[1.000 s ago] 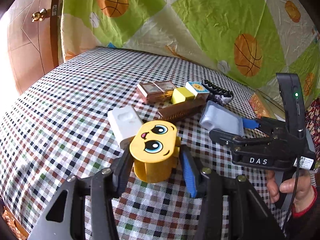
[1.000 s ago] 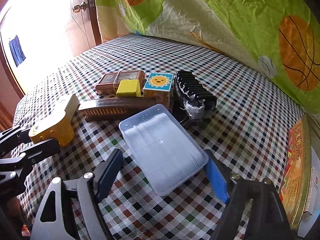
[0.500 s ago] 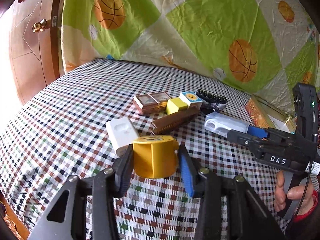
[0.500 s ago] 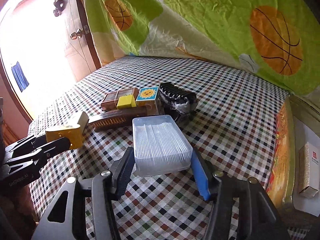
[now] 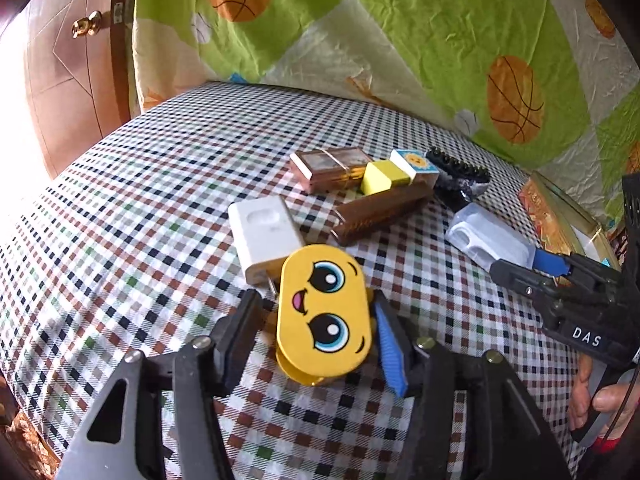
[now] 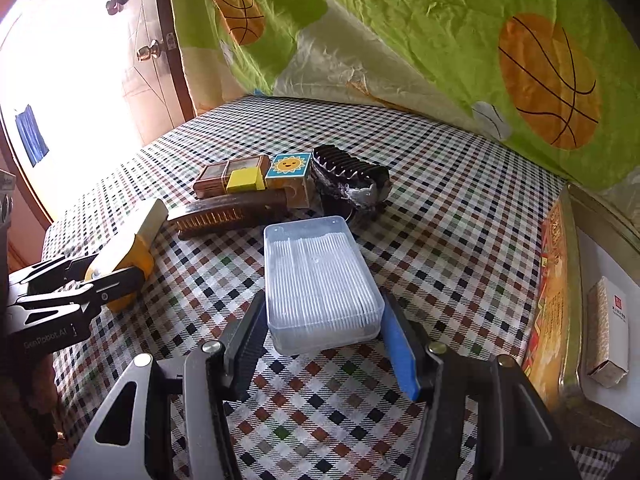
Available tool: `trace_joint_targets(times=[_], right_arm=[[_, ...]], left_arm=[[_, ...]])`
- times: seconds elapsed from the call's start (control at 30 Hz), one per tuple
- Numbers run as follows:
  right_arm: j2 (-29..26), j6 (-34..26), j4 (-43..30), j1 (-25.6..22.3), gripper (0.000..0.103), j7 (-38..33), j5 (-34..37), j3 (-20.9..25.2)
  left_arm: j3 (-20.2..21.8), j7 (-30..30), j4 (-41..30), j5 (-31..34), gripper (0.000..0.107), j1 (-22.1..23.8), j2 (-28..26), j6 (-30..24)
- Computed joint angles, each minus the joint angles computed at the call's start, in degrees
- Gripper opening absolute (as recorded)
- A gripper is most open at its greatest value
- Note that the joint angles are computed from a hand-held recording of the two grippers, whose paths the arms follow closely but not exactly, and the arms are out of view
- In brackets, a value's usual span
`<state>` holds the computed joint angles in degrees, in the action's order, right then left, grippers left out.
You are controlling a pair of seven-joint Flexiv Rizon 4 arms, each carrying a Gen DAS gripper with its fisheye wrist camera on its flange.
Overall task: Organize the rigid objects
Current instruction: 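Grasp the yellow cartoon-face block with left tool while right tool grasps clear container, then lift both held items and carry them over the tin tray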
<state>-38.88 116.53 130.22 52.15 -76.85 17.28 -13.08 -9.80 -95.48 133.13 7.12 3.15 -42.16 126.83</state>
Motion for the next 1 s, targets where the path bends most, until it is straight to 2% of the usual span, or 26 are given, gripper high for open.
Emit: trace_joint_targets(times=[0.03,0.1,0.2,0.27,0.37,0.43,0.47,0.5,0.6,0.77,0.9,1.0], right_arm=[[0.05,0.04,-0.05,-0.57,0.058,0.08,-0.23,0.43],[0.27,-0.19,-0.17,-2.44,0.058,0.43,-1.17,1.92],[0.64,-1.65,-0.8,-7.34,0.058,1.82,-4.08,5.72],[0.53,-1.32,-0.98,-8.13,0.062,2.16,-5.01,6.21],[0.63,-2.97,-1.48,-6.36,0.068,2.05,-5.64,4.4],[0.46,-3.98,-1.62,-3.85,0.068,2.04,-5.32,2.12],[0.37,-4.35,-1.6,-2.54,0.065,2.14,-5.0,0.87],[0.21,-4.58,-1.52,-0.97,0.057,2.27,-4.48,-0.63],[0.3,-3.73,-1.07,-1.76,0.056,2.5,-5.08,-0.04],[1.28,4.55,1.13,-8.82,0.056,2.67,-5.11,6.82],[2.15,12.84,2.77,-16.46,0.056,3.38,-6.64,13.9],[2.59,14.71,2.67,-13.1,0.056,0.38,-1.6,12.13]], left_arm=[[0.75,0.17,-0.2,-0.89,0.055,-1.12,-0.16,0.38],[2.27,0.96,-0.43,-2.83,0.044,-3.48,-0.11,0.52],[1.98,1.36,-0.68,-2.66,0.043,-3.2,-0.4,0.63],[1.51,1.17,-0.5,-2.09,0.043,-2.42,-0.47,0.94],[1.43,0.95,-0.07,-1.58,0.043,-2.01,-0.63,1.96],[1.59,0.7,0.32,-1.52,0.043,-2.1,-0.69,2.99],[1.53,0.5,0.63,-1.21,0.043,-1.92,-0.68,3.62],[1.35,0.29,0.88,-0.69,0.043,-1.55,-0.69,4.2],[1.63,0.03,1.71,-0.05,0.043,-1.62,-0.31,6.09],[2.24,-0.58,2.75,-0.21,0.043,-2.1,1.03,8.44],[2.72,-0.27,2.65,-1.29,0.043,-3.32,2.21,7.97],[3.2,0.13,2.44,-2.83,0.043,-4.92,2.81,7.6]])
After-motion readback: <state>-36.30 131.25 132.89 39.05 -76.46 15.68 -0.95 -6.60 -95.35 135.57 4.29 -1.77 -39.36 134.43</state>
